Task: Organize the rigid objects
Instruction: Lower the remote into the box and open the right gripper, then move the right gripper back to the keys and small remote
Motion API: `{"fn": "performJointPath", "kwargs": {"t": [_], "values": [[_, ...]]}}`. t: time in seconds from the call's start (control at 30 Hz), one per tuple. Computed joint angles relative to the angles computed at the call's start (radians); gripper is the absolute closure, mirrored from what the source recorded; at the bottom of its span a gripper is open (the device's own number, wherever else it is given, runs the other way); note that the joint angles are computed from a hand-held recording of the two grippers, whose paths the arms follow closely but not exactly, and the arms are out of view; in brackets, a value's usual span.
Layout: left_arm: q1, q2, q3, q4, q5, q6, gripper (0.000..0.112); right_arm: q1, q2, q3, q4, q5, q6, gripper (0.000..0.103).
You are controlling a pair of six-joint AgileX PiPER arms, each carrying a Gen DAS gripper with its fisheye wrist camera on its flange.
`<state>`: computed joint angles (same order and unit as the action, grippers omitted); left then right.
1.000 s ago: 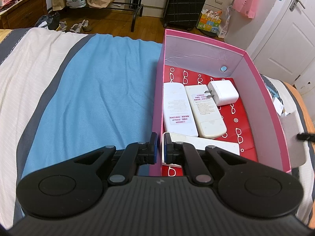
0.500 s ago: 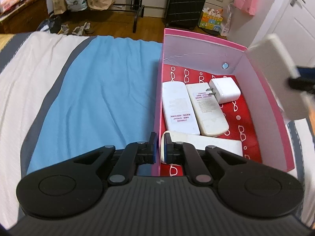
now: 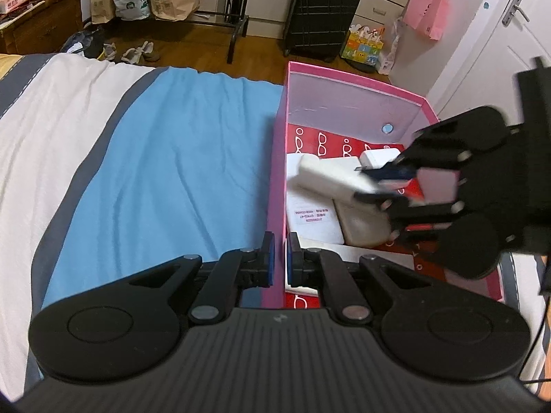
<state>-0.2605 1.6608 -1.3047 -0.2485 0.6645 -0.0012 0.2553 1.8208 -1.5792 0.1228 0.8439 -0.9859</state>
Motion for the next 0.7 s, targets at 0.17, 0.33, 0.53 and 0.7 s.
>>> {"fn": "performJointPath", "kwargs": {"t": [0.17, 0.33, 0.53, 0.7], "values": [[0.001, -0.006, 0.001, -0.004, 0.006, 0.004, 0.107, -0.041, 0.043, -0.117, 0.150, 0.194, -0.039, 0.078], [-0.003, -0.006, 0.003, 0.004, 0.001, -0.003, 0.107, -0.098, 0.052, -0.187, 0.198, 0.306, 0.090, 0.062], [0.007, -0.007, 0.007, -0.010, 0.000, 0.023, 0.107, -0.217, -0.059, -0.080, 0.329, 0.249, 0.129, 0.060], [0.050, -0.001, 0.005, -0.109, 0.021, 0.117, 0.107, -0.354, -0.157, 0.007, 0.550, 0.292, 0.164, 0.060]]}}
